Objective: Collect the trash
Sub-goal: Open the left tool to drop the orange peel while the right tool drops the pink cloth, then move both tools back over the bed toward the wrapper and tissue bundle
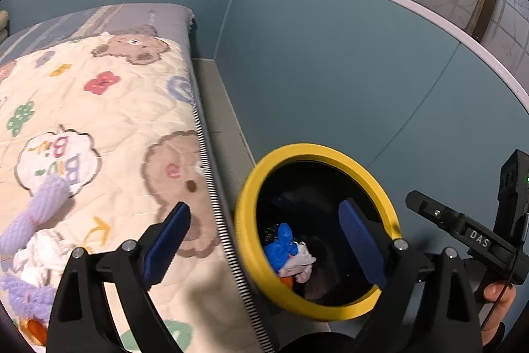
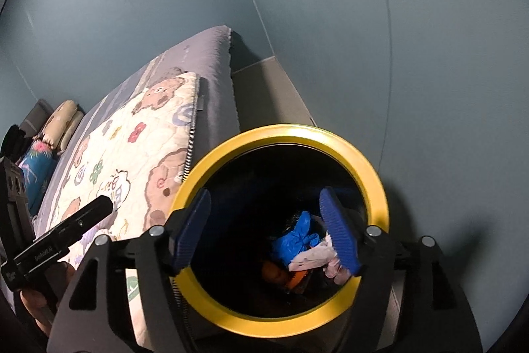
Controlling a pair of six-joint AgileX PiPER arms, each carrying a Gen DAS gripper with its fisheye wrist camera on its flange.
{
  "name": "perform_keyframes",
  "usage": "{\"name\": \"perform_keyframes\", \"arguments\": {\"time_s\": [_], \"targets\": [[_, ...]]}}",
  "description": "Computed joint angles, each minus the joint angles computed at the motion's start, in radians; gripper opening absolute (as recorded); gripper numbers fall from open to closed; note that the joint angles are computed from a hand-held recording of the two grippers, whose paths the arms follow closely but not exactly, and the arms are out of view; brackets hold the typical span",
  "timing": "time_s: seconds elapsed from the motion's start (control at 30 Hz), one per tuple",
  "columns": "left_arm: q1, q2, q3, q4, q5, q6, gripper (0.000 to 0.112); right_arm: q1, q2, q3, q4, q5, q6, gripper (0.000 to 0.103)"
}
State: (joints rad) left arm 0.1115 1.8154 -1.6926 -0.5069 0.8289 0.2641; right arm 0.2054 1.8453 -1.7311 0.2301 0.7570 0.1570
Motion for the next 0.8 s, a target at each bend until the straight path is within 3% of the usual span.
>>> {"name": "perform_keyframes", "arguments": {"time_s": [0.17,0.4,0.8], "targets": [[0.064,-0.072,0.078,-0.037,0.002,0.057,0.091,0.042,-0.011,-0.001,0.012,-0.005,-0.018,0.075],[0.203,-0.21,0.215,-0.072,-0.007,0.192,0.092,0.136,-0.027,-0.012,0.023,-0.012,-0.063,0.076],[0.561,-0.339,0.304,-0.138,0.137,0.377,0.093,0.333,0.039,-0.151,0.024,0.041,-0.069,0.076]]}}
